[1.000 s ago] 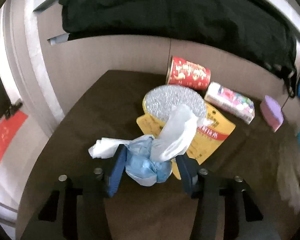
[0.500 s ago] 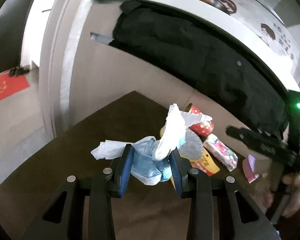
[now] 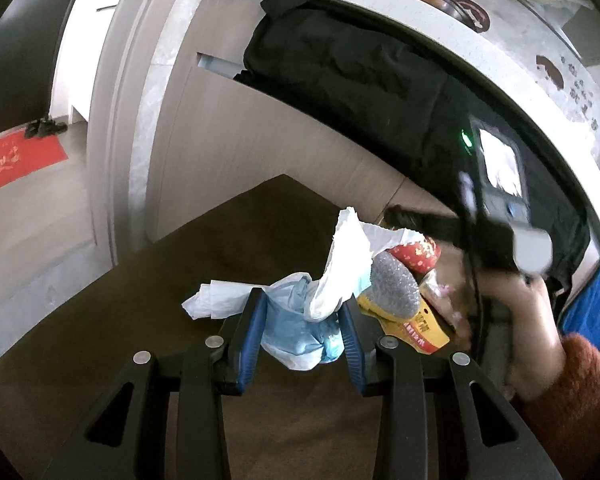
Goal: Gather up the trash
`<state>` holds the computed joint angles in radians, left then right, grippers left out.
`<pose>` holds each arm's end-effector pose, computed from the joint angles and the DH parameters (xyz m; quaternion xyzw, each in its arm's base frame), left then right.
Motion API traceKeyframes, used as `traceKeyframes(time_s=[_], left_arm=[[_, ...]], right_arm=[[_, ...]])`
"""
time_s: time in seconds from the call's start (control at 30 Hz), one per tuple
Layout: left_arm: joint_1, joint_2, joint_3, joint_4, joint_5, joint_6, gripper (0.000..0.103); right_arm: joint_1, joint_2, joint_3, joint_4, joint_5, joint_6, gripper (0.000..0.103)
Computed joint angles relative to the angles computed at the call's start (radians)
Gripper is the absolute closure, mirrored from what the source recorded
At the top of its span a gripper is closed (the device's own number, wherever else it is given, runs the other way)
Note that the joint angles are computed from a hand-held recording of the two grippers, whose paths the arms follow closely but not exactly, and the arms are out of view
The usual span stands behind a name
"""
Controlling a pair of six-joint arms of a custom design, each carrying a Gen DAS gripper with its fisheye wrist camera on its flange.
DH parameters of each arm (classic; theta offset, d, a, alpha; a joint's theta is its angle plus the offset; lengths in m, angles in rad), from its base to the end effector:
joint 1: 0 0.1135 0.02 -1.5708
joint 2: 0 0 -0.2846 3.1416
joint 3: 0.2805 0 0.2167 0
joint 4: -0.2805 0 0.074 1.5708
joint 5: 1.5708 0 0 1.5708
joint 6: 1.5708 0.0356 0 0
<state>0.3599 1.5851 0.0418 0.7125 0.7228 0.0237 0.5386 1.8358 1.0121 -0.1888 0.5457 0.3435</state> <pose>0.1559 0.0335 0.1172 -0.0198 0.8812 -0.2591 0.3949 0.2974 0.1562 0.1876 -0.0163 0.9286 -0.1210 0.3505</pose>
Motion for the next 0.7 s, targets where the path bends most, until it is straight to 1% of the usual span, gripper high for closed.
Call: traceKeyframes(time_s=[0.1,0.2,0.23,0.33,0.37,0.4,0.43,0.53,0.57,0.6,0.7], left_arm=[[0.023,0.012,0.001,-0.004,0.021,0.003,0.065],[0.033,0.008,0.016,-0.04,0.046,0.01,0.065],[0.03,0.002,0.014,-0.043,0.047,0.009,0.065],[0.018,-0.012,0.01,-0.043,0.046,0.008,0.065],[0.014,-0.018,0.008,-0.043,0.044,0.007,0.065],[0.011,-0.019,0.005,-0.038,0.042,0.006,0.065],[0.012,-0.025,0.002,-0.041,0.041,0.006,0.065],[0.028,-0.005,0.015,-0.054,0.051,0.004,0.065],[0.033,-0.005,0.022,-0.065,0.056,0.001,0.065],[0.037,-0.002,0.027,-0.069,0.059,-0.001,0.065],[0.054,-0.001,0.025,-0.063,0.066,-0.002,0.065]], right_arm=[[-0.004,-0.107,-0.126,-0.005,-0.03,-0.023,0.053],[-0.012,-0.282,-0.318,-0.01,-0.018,-0.033,0.05],[-0.023,-0.324,-0.359,-0.012,-0.022,-0.027,0.05],[-0.087,-0.457,-0.464,0.027,-0.089,-0.021,0.049],[-0.1,-0.488,-0.479,0.042,-0.112,-0.006,0.043],[-0.111,-0.5,-0.48,0.056,-0.142,0.015,0.032],[-0.123,-0.491,-0.467,0.074,-0.18,0.044,0.03],[-0.129,-0.418,-0.422,0.137,-0.238,0.118,0.029],[-0.116,-0.392,-0.404,0.152,-0.229,0.14,0.029],[-0.091,-0.359,-0.375,0.161,-0.195,0.169,0.029],[-0.004,-0.216,-0.241,0.147,-0.052,0.254,0.029]])
